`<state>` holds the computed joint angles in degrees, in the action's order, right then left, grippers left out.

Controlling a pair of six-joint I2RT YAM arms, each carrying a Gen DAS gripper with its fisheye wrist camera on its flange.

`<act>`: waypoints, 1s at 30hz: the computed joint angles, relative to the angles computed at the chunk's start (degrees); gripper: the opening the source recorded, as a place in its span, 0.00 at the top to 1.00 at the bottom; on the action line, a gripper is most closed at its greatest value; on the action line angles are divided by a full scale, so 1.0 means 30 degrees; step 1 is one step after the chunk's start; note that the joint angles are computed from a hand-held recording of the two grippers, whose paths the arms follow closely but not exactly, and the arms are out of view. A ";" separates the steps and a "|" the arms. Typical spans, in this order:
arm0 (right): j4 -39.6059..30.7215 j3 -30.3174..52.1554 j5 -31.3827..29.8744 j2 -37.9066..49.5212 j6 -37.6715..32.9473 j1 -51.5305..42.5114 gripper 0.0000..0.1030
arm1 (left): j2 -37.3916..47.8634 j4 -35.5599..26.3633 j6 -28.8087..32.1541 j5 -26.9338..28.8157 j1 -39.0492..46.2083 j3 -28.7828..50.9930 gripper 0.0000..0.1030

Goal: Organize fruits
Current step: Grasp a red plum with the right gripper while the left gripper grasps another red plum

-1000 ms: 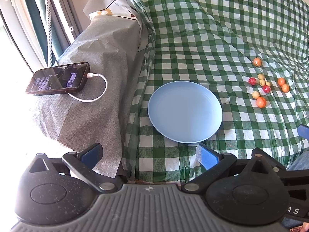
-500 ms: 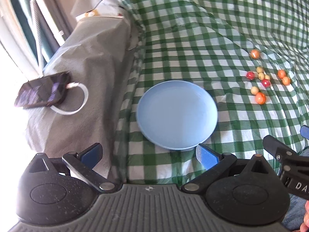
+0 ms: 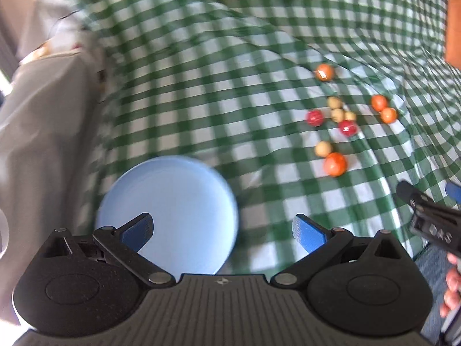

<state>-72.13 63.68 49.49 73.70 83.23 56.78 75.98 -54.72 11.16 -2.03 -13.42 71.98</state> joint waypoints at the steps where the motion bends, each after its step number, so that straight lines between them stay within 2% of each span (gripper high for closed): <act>1: 0.0941 -0.0798 0.0032 -0.0489 -0.1086 -0.0983 0.01 | 0.0723 0.0393 -0.0249 -0.0451 -0.0682 0.0186 0.00; 4: 0.5711 -0.3341 -0.0525 -0.1568 -0.6555 -0.4713 0.01 | 0.2594 0.1258 -0.0842 -0.1322 -0.1941 0.0929 0.00; 7: 1.1291 -0.5042 -0.2726 -0.0999 -1.1946 -0.8560 0.05 | 0.3944 0.1822 -0.1218 -0.1634 -0.2276 0.1567 0.00; 11: 1.5948 -0.4870 -0.5163 0.2265 -1.5236 -1.1487 0.11 | 0.6021 0.2249 -0.1310 -0.1978 -0.2319 0.2876 0.00; 12: 1.6974 -0.4826 -0.5342 0.2976 -1.5886 -1.1807 0.18 | 0.6643 0.2381 -0.1387 -0.2069 -0.2408 0.3327 0.00; 14: 1.8520 -0.4634 -0.5733 0.4250 -1.6977 -1.2253 0.43 | 0.7875 0.2660 -0.1491 -0.2087 -0.2590 0.4237 0.00; 15: 1.9276 -0.4696 -0.6141 0.4703 -1.7437 -1.2457 0.63 | 0.8520 0.2804 -0.1528 -0.2041 -0.2743 0.4741 0.00; 16: 2.0175 -0.4958 -0.5657 0.4894 -1.7432 -1.2250 0.71 | 0.9199 0.2957 -0.1548 -0.1964 -0.2921 0.5290 0.00; 18: 2.0395 -0.5227 -0.4541 0.4910 -1.7350 -1.1931 0.71 | 1.0489 0.3283 -0.1460 -0.1556 -0.3318 0.6419 0.00; 22: 1.6467 -0.5771 -0.1722 0.3167 -1.3198 -1.2148 0.71 | 1.3147 0.4179 -0.1135 -0.0663 -0.4305 0.8695 0.00; 25: 1.6871 -0.7171 -0.1696 0.1946 -1.3367 -1.3355 0.71 | 1.5400 0.3946 -0.0664 -0.0603 -0.4995 1.0762 0.00; 27: 1.7306 -0.7769 -0.2639 0.1710 -1.2935 -1.4180 0.70 | 1.6433 0.3852 -0.0273 -0.0660 -0.5269 1.1612 0.01; 28: 1.7658 -0.8177 -0.2407 0.1538 -1.2646 -1.4049 0.70 | 1.6627 0.3926 -0.0036 -0.0408 -0.5286 1.1662 0.09; 29: 1.7780 -0.8120 -0.2261 0.1743 -1.2862 -1.3955 0.70 | 1.6878 0.3833 0.0184 -0.0079 -0.5279 1.1843 0.33; 30: 1.8123 -0.8131 -0.2123 0.1958 -1.3219 -1.3865 0.70 | 1.7314 0.3219 0.0375 0.0149 -0.5283 1.2430 0.49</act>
